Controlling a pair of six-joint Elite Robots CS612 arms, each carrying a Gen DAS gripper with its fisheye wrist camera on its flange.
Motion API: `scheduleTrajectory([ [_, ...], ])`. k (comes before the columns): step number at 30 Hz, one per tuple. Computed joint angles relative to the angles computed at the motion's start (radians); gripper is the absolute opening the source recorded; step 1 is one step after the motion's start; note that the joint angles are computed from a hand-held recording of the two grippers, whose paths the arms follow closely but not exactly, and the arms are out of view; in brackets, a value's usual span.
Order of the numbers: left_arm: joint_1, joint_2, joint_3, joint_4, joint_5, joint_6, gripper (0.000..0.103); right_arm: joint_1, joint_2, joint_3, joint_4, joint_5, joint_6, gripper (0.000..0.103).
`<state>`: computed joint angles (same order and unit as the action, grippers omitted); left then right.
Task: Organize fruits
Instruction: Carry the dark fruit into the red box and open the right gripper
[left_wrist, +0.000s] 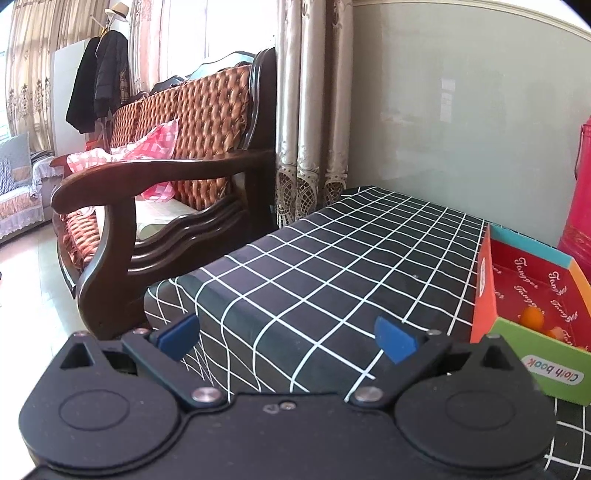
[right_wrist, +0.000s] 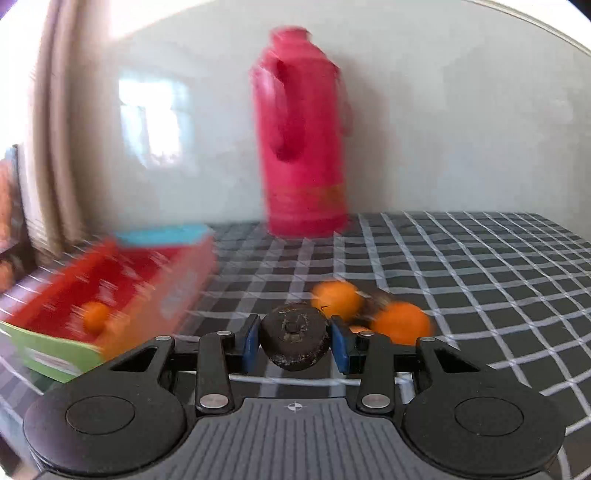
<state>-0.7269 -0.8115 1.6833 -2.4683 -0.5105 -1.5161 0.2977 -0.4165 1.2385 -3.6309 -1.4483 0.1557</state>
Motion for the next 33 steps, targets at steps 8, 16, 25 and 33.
scheduleTrajectory([
  [8,0.001,-0.002,0.003,0.023,-0.005,-0.006,0.096,0.01,0.019,-0.043,-0.068,0.183,-0.034,0.04],
  [16,0.001,-0.006,0.012,0.028,-0.01,-0.016,0.096,0.036,0.042,-0.11,-0.004,0.267,-0.095,0.04],
  [25,0.002,-0.006,0.014,0.01,-0.02,-0.011,0.096,0.048,0.053,-0.124,-0.024,0.277,-0.133,0.095],
  [33,-0.005,0.021,-0.02,-0.066,-0.007,0.091,0.096,0.037,0.042,-0.089,-0.128,0.177,-0.087,0.098],
])
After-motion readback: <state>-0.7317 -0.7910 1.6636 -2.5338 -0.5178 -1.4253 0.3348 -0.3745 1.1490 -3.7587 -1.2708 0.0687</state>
